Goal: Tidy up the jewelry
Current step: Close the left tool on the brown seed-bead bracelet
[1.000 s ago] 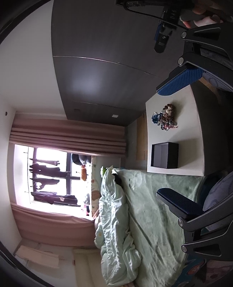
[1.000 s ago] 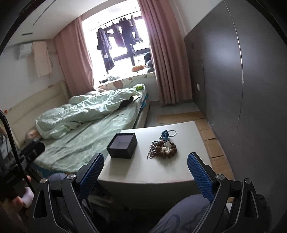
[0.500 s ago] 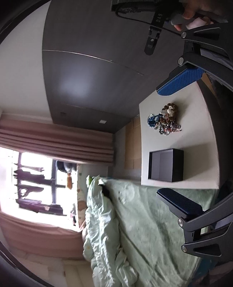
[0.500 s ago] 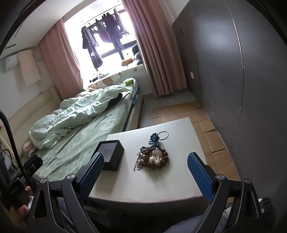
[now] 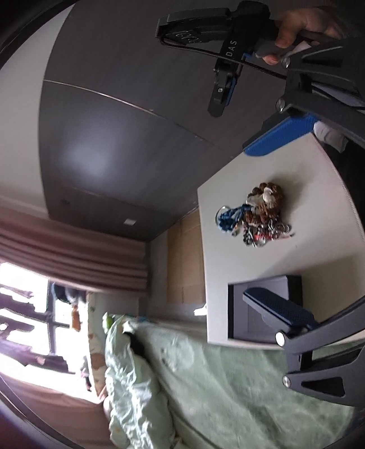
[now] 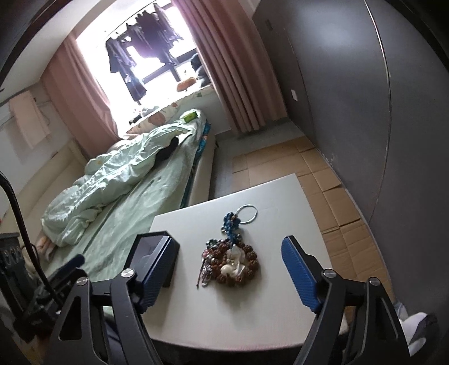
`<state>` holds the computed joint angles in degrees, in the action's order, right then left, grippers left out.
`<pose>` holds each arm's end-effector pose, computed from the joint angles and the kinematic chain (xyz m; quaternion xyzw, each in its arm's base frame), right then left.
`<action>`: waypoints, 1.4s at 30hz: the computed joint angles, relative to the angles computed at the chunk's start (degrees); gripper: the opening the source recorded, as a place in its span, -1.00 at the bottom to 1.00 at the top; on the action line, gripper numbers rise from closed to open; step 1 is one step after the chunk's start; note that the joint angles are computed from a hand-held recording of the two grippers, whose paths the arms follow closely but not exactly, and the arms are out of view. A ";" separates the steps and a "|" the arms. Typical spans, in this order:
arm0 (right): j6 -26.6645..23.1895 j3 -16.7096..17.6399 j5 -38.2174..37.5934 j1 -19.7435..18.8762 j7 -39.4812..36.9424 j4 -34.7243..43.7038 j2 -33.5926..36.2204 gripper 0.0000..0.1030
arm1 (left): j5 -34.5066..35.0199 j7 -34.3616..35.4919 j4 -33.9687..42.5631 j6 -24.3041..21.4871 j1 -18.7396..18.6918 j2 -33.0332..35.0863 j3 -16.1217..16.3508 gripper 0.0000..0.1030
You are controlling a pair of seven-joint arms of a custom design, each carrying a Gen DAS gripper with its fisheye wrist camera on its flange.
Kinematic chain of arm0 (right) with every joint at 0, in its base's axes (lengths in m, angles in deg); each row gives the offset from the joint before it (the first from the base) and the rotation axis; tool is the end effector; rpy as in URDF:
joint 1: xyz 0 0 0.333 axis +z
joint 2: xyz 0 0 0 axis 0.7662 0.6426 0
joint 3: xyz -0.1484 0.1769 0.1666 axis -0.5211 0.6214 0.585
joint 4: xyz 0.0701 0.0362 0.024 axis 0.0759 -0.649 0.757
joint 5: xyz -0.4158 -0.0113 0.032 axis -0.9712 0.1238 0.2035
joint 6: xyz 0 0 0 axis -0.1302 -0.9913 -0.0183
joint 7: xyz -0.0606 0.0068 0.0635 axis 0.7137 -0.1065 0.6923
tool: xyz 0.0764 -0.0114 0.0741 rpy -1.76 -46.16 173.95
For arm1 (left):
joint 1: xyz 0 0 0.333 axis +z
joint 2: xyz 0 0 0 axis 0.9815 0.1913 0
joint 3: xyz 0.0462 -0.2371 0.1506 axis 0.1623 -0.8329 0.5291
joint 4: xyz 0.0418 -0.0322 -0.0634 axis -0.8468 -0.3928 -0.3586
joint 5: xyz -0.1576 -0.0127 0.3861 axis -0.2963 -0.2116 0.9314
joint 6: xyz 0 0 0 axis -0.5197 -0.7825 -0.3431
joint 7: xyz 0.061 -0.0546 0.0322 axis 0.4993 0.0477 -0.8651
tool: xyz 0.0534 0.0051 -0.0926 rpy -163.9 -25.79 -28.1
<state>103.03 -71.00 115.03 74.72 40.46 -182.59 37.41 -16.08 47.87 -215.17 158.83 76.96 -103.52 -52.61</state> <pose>0.4899 0.1627 0.4431 -0.7304 0.5208 -0.0537 0.4387 0.3482 -0.2050 0.4466 -0.6813 0.5626 -0.3933 0.2542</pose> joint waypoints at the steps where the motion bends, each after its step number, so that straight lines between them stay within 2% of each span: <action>1: -0.21 -0.10 -0.13 -0.13 0.32 0.81 0.89 0.43 | 0.29 1.18 1.14 0.63 0.02 2.32 0.86 0.67; 4: -0.92 -0.25 1.02 -0.60 -0.03 3.48 3.97 0.34 | 0.29 6.05 5.23 1.60 -1.60 10.19 4.99 0.53; 8: -2.76 -0.22 9.54 -1.72 -7.86 6.00 7.62 0.24 | -2.91 14.16 10.36 1.47 -7.10 19.95 12.72 0.23; 9: -3.50 0.13 10.65 -2.41 -8.70 6.48 8.52 0.11 | -4.93 17.16 11.71 1.33 -10.00 22.48 15.96 0.20; 11: -5.04 0.87 12.47 -3.96 -9.22 7.42 10.50 -0.01 | -9.65 22.94 14.20 0.37 -14.98 26.44 21.17 0.08; 13: -5.77 1.72 12.84 -5.51 -8.36 8.20 12.20 -0.01 | -15.25 28.82 16.05 0.15 -19.55 29.33 25.50 0.04; 16: -5.00 3.05 10.51 -7.05 -5.96 8.78 13.35 -0.02 | -22.49 35.71 18.61 -0.52 -23.06 32.80 28.76 0.03; 18: -6.38 3.17 10.68 -8.04 -5.23 9.54 14.29 -0.02 | -28.17 40.73 19.92 -0.41 -25.26 34.99 30.59 0.01; 20: -6.97 3.53 9.95 -8.79 -4.08 10.20 15.23 -0.02 | -33.91 45.72 21.09 -1.03 -26.91 36.82 31.92 -0.09; 23: -7.07 4.07 7.66 -9.70 -1.36 11.07 16.74 -0.02 | -41.89 52.50 22.63 -2.38 -28.01 39.04 32.60 -0.13; 29: -9.30 5.22 3.96 -11.07 2.78 13.19 19.42 -0.02 | -49.06 58.74 25.05 -4.58 -25.34 42.96 29.50 -0.26; 33: -9.51 5.98 2.42 -11.30 3.53 13.86 20.23 -0.02 | -49.93 59.27 26.06 -4.73 -22.64 44.19 26.80 -0.26; 37: -9.59 6.54 1.23 -11.24 4.19 13.90 20.34 -0.02 | -46.06 56.33 26.66 -4.12 -19.70 45.31 23.99 -0.26; 39: -9.34 6.68 0.69 -11.15 4.27 13.69 20.20 -0.02 | -49.04 58.28 26.91 -4.78 -18.29 45.57 22.69 -0.36; 41: -9.08 6.71 -0.06 -11.07 4.63 13.52 20.18 -0.02 | -50.47 58.74 26.98 -5.08 -16.70 45.72 21.53 -0.59; 42: -8.97 6.71 -0.75 -11.02 5.17 13.52 20.24 -0.02 | -52.90 60.50 26.99 -5.51 -15.98 45.53 20.84 -0.60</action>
<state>94.06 -64.28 114.28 63.70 45.63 -169.07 57.65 -68.98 108.37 -188.19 153.32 60.98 -57.99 -31.77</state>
